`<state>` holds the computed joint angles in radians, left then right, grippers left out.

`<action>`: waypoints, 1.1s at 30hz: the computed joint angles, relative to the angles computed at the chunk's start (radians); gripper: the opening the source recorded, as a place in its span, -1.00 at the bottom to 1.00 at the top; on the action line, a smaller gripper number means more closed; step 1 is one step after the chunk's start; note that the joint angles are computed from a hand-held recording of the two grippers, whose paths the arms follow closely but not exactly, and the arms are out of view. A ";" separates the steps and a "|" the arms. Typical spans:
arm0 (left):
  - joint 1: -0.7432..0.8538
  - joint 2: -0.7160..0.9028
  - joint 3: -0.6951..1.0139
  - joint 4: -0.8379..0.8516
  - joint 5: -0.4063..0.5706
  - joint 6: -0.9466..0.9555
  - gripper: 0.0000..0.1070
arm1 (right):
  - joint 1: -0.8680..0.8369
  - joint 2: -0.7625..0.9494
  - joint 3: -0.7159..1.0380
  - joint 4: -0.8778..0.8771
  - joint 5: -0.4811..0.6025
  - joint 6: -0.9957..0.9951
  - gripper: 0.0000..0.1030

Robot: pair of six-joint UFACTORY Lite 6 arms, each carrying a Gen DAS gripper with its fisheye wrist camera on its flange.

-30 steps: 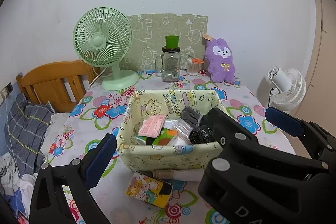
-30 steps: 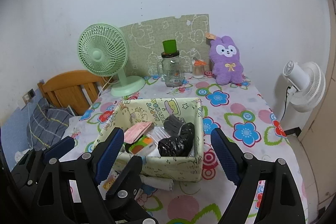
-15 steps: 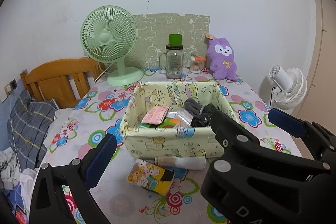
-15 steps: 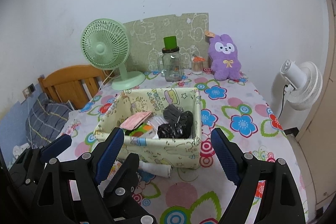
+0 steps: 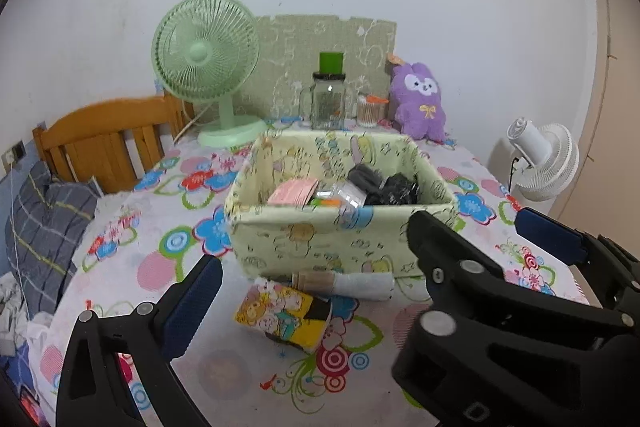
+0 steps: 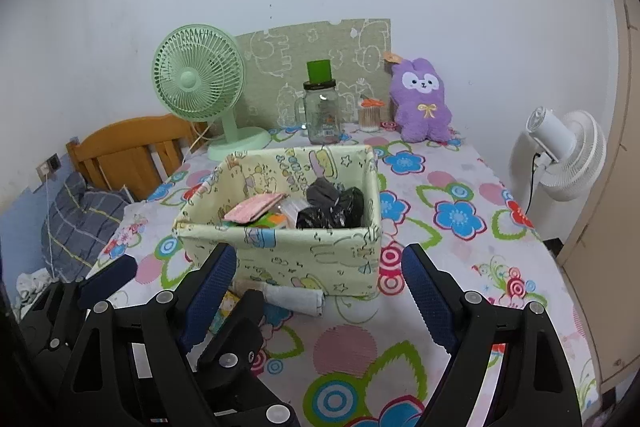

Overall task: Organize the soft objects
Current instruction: 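Withdraw both grippers up and back from the fabric box, then lower both grippers toward the yellow tissue pack and white rolled towel beside the box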

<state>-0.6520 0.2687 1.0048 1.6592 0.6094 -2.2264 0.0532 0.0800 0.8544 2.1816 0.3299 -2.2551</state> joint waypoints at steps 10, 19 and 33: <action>0.030 0.071 -0.033 0.083 -0.014 -0.100 0.90 | 0.023 0.110 0.005 0.118 0.023 -0.134 0.69; 0.066 0.140 -0.016 0.133 -0.063 -0.145 0.90 | 0.035 0.202 0.028 0.169 0.033 -0.171 0.69; 0.138 0.266 0.100 -0.001 -0.116 0.035 0.90 | 0.057 0.362 0.157 0.058 0.000 -0.044 0.69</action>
<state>-0.5143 0.5343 1.1046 1.6585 0.4938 -2.1910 0.1101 0.4418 1.0116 2.2395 0.3300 -2.2991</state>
